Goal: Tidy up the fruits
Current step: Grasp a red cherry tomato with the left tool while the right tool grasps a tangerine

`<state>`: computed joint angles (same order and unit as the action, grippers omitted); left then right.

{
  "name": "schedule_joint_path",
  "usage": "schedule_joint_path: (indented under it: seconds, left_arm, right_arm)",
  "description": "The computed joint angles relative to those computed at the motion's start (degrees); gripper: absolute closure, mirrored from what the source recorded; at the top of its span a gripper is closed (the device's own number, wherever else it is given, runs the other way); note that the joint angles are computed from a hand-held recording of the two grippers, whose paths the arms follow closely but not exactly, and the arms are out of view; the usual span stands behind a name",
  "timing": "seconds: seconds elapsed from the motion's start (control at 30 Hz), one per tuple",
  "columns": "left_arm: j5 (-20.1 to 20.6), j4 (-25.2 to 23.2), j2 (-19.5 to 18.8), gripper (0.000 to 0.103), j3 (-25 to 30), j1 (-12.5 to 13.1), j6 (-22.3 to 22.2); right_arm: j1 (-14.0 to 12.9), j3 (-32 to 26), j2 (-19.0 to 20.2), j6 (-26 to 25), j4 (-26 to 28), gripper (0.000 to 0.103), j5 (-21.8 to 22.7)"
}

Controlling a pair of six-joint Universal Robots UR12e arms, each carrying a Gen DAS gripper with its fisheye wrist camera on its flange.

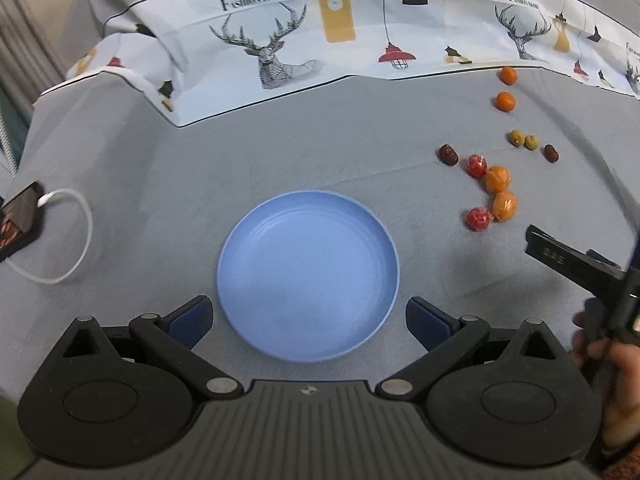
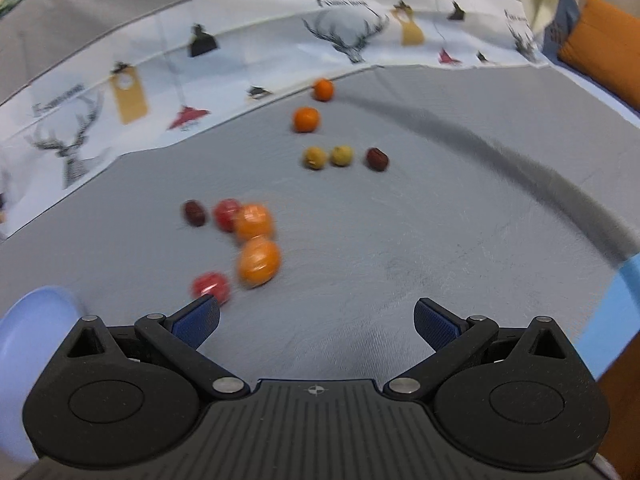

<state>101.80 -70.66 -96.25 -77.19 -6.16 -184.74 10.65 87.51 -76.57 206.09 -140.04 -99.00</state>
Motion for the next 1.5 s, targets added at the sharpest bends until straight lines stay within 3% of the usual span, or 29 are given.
schedule_joint_path:
  seconds: [0.17,0.27,0.47,0.53,0.8,0.97,1.03,1.1,1.17,1.23,1.5]
  left_arm:
    - [1.6,0.9,-3.2,0.0,2.8,-0.7,0.5]
    - [2.1,2.2,-5.4,0.0,4.4,-1.1,0.8]
    - [-1.1,2.8,-10.3,0.0,8.4,-1.5,0.2]
    - [-1.4,2.1,-12.1,0.0,9.9,-1.9,-0.1]
    - [-5.0,2.1,-18.8,0.0,15.1,-3.6,0.8]
    - [-6.7,-1.8,-24.3,0.0,21.5,-4.3,-5.8]
    - [-9.1,-3.8,-25.9,0.0,23.8,-4.2,-7.7]
    - [-10.5,-5.6,-27.5,0.001,25.9,-4.4,-7.6]
    - [-10.7,-4.5,-28.4,0.001,26.6,-4.5,-9.8]
    - [-12.5,-5.1,-29.3,0.004,27.8,-4.3,-13.2]
    - [-19.4,-6.6,-28.9,0.005,27.1,-2.8,-18.2]
  right_arm:
    - [-0.4,-1.5,4.0,1.8,-1.9,0.0,-0.4]
    - [-1.1,-0.8,5.2,-1.6,-6.4,0.0,3.0]
    - [0.4,-2.9,7.7,-7.6,-6.1,0.001,-3.3]
    - [0.5,-2.5,8.1,-11.4,-8.7,0.001,-4.3]
    - [-0.7,-0.5,6.2,-6.0,-6.4,0.012,-8.7]
    - [-0.5,-0.9,6.9,-1.6,-5.1,0.019,-15.3]
    - [-0.6,-1.0,7.1,-0.2,-4.9,0.022,-15.6]
    - [-0.5,-0.7,7.2,-1.2,-6.4,0.031,-15.4]
    - [-0.4,-0.7,7.3,-2.6,-7.3,0.048,-15.0]
    - [-0.3,-0.8,7.5,-3.3,-7.6,0.054,-14.9]
    - [-0.2,-0.9,7.3,-2.8,-7.3,0.054,-15.1]
